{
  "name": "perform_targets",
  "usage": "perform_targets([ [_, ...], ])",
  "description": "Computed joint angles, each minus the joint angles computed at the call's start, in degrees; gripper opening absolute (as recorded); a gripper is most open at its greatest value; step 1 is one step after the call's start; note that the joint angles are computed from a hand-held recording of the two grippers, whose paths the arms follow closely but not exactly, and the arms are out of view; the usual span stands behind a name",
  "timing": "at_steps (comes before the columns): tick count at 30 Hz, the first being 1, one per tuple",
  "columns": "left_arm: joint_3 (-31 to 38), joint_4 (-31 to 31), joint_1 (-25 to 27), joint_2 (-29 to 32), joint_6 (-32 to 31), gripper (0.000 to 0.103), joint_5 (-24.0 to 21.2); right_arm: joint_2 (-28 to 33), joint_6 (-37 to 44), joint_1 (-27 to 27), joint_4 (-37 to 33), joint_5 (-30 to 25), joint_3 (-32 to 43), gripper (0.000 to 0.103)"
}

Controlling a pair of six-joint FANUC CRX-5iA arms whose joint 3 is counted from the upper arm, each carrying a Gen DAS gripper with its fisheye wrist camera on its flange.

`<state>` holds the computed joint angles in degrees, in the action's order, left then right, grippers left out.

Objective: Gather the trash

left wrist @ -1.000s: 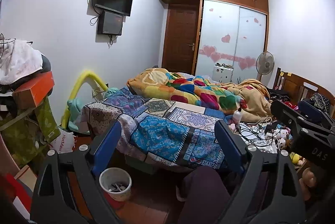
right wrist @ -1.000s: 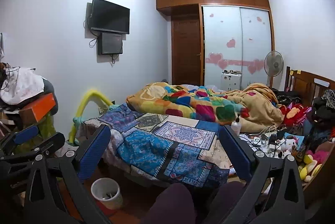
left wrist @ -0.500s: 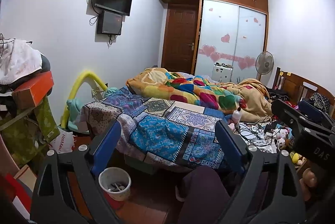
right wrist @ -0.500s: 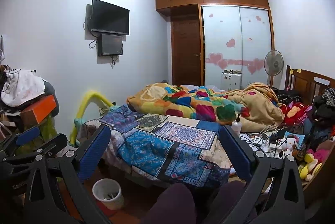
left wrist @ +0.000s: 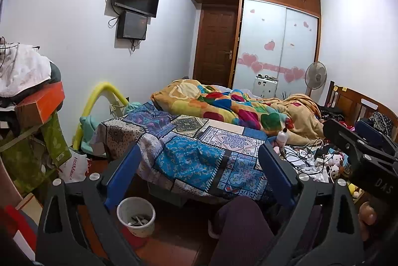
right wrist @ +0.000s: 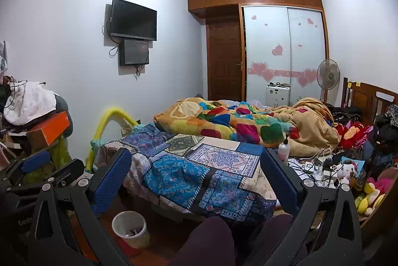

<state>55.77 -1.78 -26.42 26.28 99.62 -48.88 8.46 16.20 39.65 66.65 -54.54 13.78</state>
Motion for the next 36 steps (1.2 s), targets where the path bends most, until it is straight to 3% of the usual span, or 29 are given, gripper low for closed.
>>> perform_targets([
  [36,0.66,0.06,-0.43,0.24,-0.73,0.097,0.00,-0.15,0.82,-0.38,-0.46,0.33,0.35,0.103],
])
